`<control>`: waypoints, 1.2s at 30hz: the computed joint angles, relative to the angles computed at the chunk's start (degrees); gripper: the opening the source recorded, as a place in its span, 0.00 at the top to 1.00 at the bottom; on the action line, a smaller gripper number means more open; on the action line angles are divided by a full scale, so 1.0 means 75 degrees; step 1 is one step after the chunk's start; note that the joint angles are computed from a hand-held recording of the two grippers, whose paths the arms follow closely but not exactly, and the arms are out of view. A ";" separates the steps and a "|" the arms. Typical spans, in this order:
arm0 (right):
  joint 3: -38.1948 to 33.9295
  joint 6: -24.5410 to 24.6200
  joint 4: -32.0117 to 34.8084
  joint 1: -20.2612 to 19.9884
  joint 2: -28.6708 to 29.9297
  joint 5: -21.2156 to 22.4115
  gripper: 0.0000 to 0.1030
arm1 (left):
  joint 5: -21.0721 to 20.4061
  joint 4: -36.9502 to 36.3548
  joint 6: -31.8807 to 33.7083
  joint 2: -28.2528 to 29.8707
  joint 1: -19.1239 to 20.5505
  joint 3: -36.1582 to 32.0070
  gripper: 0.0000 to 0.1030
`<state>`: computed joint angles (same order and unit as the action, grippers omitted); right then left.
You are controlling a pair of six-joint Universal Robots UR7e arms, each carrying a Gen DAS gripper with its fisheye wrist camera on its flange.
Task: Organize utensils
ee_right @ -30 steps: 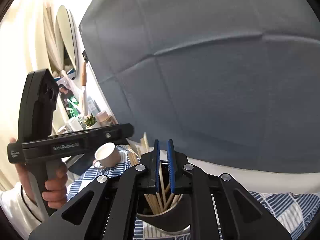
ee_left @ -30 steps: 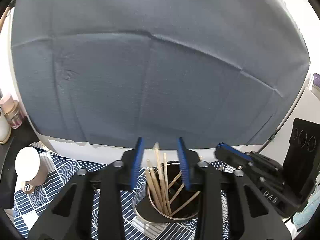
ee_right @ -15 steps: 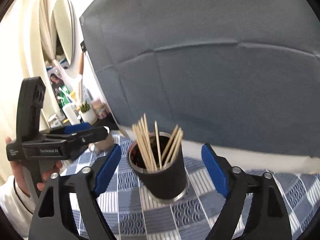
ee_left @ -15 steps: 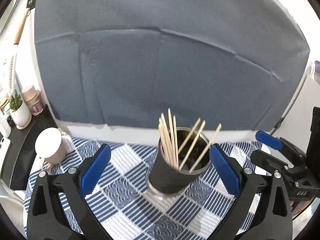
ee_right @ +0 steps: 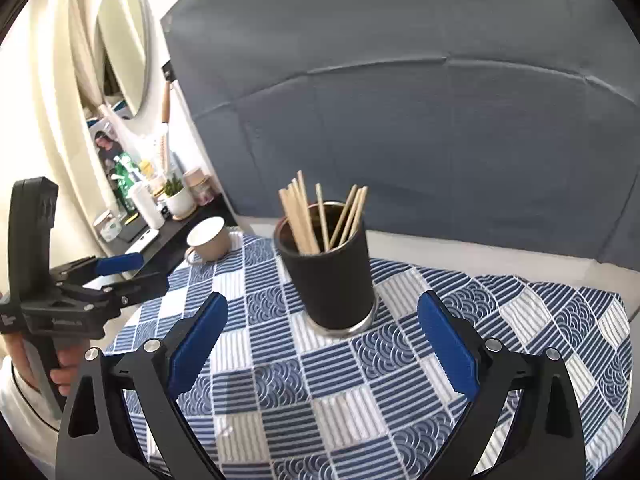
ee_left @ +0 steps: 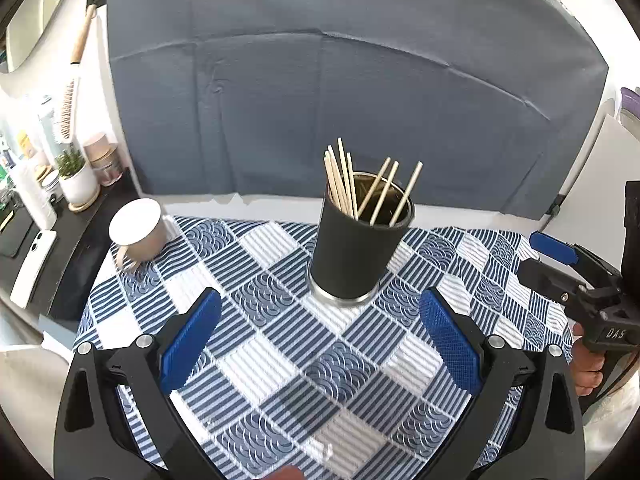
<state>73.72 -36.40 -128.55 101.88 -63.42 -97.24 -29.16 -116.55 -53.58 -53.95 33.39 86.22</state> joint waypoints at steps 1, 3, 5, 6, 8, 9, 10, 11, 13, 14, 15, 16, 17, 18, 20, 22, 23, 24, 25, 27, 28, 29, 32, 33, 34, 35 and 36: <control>0.0064 0.0001 -0.0013 0.0022 -0.0039 -0.0055 0.10 | -0.0016 0.0159 -0.0190 -0.0054 -0.0069 0.0066 0.06; 0.0400 -0.0056 -0.0064 0.0042 -0.0271 -0.0194 0.10 | -0.0060 0.0628 -0.0643 -0.0136 -0.0210 0.0101 0.06; 0.0615 -0.0075 -0.0027 0.0053 -0.0432 -0.0266 0.10 | -0.0304 0.1022 -0.0913 -0.0170 -0.0265 0.0042 0.06; 0.0725 0.0015 0.0096 0.0063 -0.0538 -0.0334 0.10 | -0.0314 0.1066 -0.0918 -0.0194 -0.0307 0.0088 0.06; 0.0872 0.0099 0.0295 0.0057 -0.0695 -0.0348 0.10 | -0.0252 0.1236 -0.1011 -0.0229 -0.0436 0.0199 0.06; 0.0978 0.0113 0.0297 0.0066 -0.0787 -0.0402 0.10 | -0.0305 0.1443 -0.1163 -0.0251 -0.0494 0.0219 0.06; 0.1137 0.0147 0.0198 0.0085 -0.0906 -0.0520 0.10 | -0.0307 0.1524 -0.1268 -0.0276 -0.0541 0.0255 0.06; 0.1248 0.0189 0.0179 0.0094 -0.1015 -0.0599 0.10 | -0.0334 0.1609 -0.1411 -0.0325 -0.0595 0.0311 0.06; 0.1372 0.0352 0.0174 0.0112 -0.1180 -0.0756 0.10 | -0.0433 0.1882 -0.1791 -0.0416 -0.0678 0.0354 0.06; 0.1383 0.0438 0.0251 0.0108 -0.1239 -0.0789 0.10 | -0.0475 0.2061 -0.2008 -0.0435 -0.0715 0.0335 0.06; 0.1422 0.0543 0.0329 0.0097 -0.1327 -0.0790 0.10 | -0.0517 0.2396 -0.2301 -0.0440 -0.0755 0.0270 0.06; 0.1459 0.0604 0.0371 0.0100 -0.1401 -0.0825 0.10 | -0.0454 0.2878 -0.2687 -0.0423 -0.0831 0.0188 0.06; 0.1502 0.0591 0.0360 0.0111 -0.1453 -0.0890 0.10 | -0.0328 0.3466 -0.3156 -0.0379 -0.0918 0.0078 0.06; 0.1622 0.0525 0.0240 0.0178 -0.1533 -0.1168 0.10 | -0.0203 0.3801 -0.3468 -0.0373 -0.1011 0.0067 0.06; 0.1692 0.0523 0.0164 0.0304 -0.1551 -0.1724 0.08 | -0.0163 0.3716 -0.3561 -0.0445 -0.1133 0.0207 0.06; 0.1633 0.0750 0.0504 0.0333 -0.1579 -0.1877 0.08 | -0.0310 0.3647 -0.3599 -0.0460 -0.1188 0.0233 0.06; 0.1656 0.0874 0.0588 0.0321 -0.1638 -0.1821 0.08 | -0.0355 0.3564 -0.3605 -0.0477 -0.1216 0.0272 0.06; 0.1706 0.0966 0.0607 0.0319 -0.1703 -0.1792 0.08 | -0.0423 0.3579 -0.3675 -0.0474 -0.1233 0.0261 0.06; 0.1757 0.1008 0.0600 0.0331 -0.1749 -0.1826 0.08 | -0.0459 0.3557 -0.3731 -0.0474 -0.1249 0.0260 0.06; 0.1863 0.1052 0.0614 0.0374 -0.1831 -0.1946 0.08 | -0.0521 0.3695 -0.4005 -0.0458 -0.1280 0.0209 0.06; 0.1891 0.1069 0.0791 0.0374 -0.1897 -0.1843 0.08 | -0.0517 0.3838 -0.4155 -0.0427 -0.1284 0.0146 0.06; 0.1905 0.1117 0.0923 0.0355 -0.1947 -0.1708 0.08 | -0.0511 0.3997 -0.4294 -0.0404 -0.1288 0.0083 0.06; 0.2094 0.1224 0.0829 0.0399 -0.2120 -0.1598 0.08 | -0.0401 0.4945 -0.5135 -0.0293 -0.1330 -0.0218 0.06; 0.2096 0.1312 0.0832 0.0410 -0.2134 -0.1633 0.08 | -0.0354 0.5150 -0.5273 -0.0264 -0.1342 -0.0288 0.06; 0.2106 0.1386 0.0780 0.0411 -0.2148 -0.1679 0.08 | -0.0325 0.5287 -0.5298 -0.0235 -0.1349 -0.0348 0.06; 0.2108 0.1457 0.0685 0.0414 -0.2141 -0.1767 0.08 | -0.0310 0.5321 -0.5266 -0.0222 -0.1352 -0.0372 0.06; 0.2111 0.1478 0.0572 0.0426 -0.2131 -0.1886 0.08 | -0.0303 0.5284 -0.5203 -0.0229 -0.1349 -0.0370 0.06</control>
